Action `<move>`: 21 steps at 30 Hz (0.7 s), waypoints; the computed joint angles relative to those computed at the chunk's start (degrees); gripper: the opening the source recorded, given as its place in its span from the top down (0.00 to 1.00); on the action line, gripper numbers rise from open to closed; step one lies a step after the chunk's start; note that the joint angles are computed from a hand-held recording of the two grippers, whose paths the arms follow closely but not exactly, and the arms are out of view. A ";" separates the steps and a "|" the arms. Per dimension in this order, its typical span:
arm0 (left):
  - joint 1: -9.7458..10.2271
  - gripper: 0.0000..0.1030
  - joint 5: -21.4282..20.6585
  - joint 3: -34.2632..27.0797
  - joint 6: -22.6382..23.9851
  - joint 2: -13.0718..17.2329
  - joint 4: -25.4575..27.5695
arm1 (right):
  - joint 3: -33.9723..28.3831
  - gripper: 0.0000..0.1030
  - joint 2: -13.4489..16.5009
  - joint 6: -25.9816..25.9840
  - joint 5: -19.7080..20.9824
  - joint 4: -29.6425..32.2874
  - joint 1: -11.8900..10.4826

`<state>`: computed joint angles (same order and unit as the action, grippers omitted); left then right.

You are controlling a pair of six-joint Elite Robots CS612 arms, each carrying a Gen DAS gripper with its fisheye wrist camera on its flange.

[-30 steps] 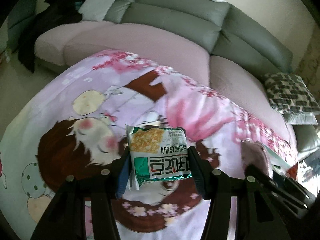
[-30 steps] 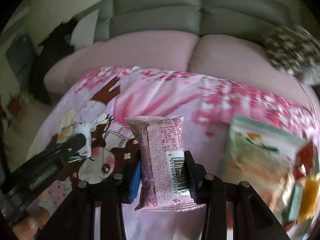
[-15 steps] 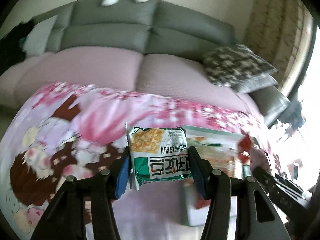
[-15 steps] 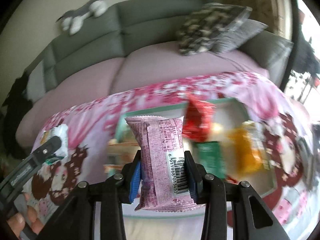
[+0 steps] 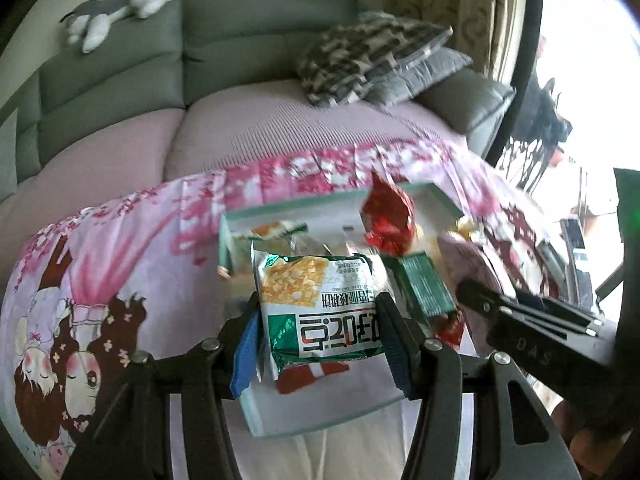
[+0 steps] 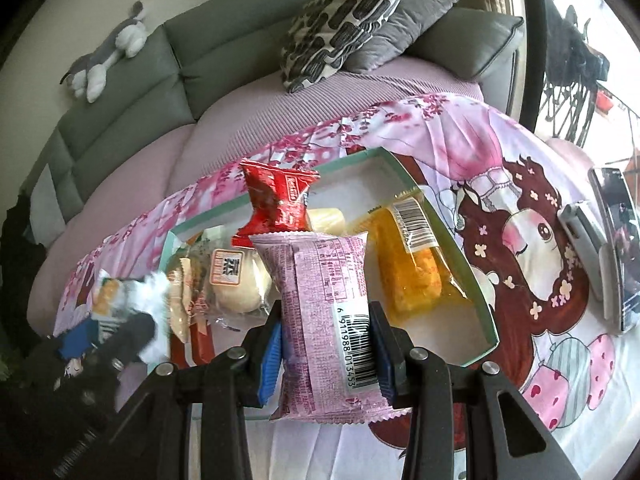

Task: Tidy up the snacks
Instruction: 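Lower the green-white packet into the tray with the left tool while the right tool releases the pink packet there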

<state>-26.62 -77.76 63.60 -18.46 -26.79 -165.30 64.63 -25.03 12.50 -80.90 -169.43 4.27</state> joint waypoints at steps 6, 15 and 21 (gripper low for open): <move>-0.44 0.45 0.78 -1.92 0.49 1.19 3.80 | -1.25 0.59 0.94 -0.50 0.94 1.28 -0.09; -0.19 0.44 -0.50 -2.08 0.05 1.31 3.85 | -1.90 0.56 1.38 -0.87 1.19 2.66 -0.15; -0.10 0.34 -0.55 -0.38 -0.49 0.47 2.36 | -1.23 0.45 0.92 -1.11 0.87 2.33 -0.16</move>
<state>-26.72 -78.31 63.22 -18.95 -26.32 -162.94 63.40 -24.12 11.39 -80.03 -167.11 4.10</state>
